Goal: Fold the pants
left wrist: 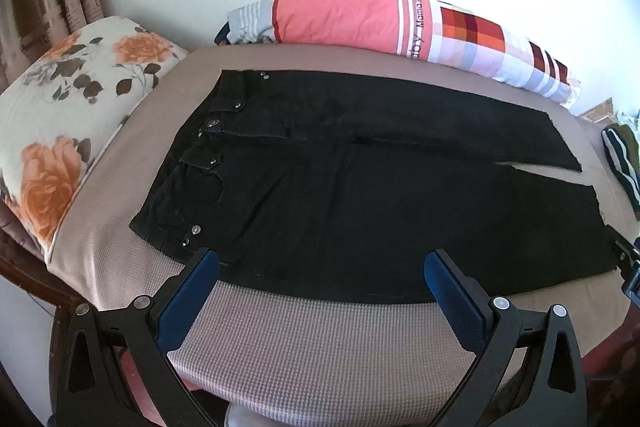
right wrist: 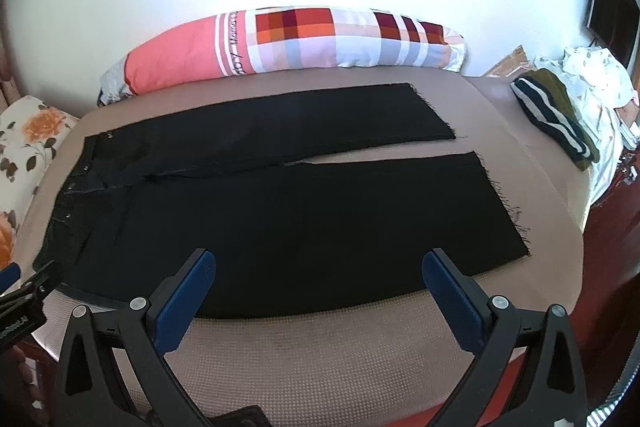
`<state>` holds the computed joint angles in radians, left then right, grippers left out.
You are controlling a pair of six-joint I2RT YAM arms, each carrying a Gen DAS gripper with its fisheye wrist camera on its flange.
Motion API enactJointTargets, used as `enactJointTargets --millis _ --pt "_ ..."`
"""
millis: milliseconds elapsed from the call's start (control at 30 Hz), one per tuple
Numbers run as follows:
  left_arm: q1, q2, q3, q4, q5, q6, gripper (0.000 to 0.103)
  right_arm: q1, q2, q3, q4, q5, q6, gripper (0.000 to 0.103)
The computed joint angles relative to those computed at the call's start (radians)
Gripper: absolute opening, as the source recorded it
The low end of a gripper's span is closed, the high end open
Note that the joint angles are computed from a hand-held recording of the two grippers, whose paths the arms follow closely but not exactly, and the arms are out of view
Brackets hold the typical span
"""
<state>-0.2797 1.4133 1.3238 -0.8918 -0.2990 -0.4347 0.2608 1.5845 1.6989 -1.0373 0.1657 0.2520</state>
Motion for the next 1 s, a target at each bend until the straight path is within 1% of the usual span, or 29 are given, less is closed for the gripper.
enactJointTargets --millis 167,233,367,567,733,833,933,1000 --pt "-0.004 -0.026 -0.018 0.017 -0.011 0.021 0.102 0.009 -0.018 -0.017 0.031 0.008 -0.006 0.103" --pt "-0.010 -0.014 0.000 0.014 -0.014 0.013 0.102 0.013 -0.021 -0.023 0.039 0.012 -0.005 0.103" --pt "-0.008 -0.022 -0.008 0.023 -0.012 0.011 0.102 0.018 -0.032 -0.039 0.052 0.020 -0.009 0.103" --pt "0.010 -0.020 0.004 0.006 0.028 0.018 0.102 0.021 -0.042 -0.057 0.068 0.035 -0.001 0.103" --pt "-0.012 -0.002 0.020 -0.021 -0.015 -0.006 0.102 0.012 -0.042 -0.060 0.071 0.018 0.000 0.103" --pt "-0.017 0.007 0.028 -0.032 -0.034 -0.002 0.102 0.002 -0.034 -0.057 0.062 0.000 0.003 0.103" --pt "-0.024 0.014 0.031 -0.041 -0.045 -0.004 0.102 -0.003 -0.019 -0.044 0.048 -0.007 0.004 0.103" --pt "-0.021 0.018 0.033 -0.044 -0.037 -0.005 0.102 -0.001 -0.012 -0.040 0.042 -0.004 0.002 0.103"
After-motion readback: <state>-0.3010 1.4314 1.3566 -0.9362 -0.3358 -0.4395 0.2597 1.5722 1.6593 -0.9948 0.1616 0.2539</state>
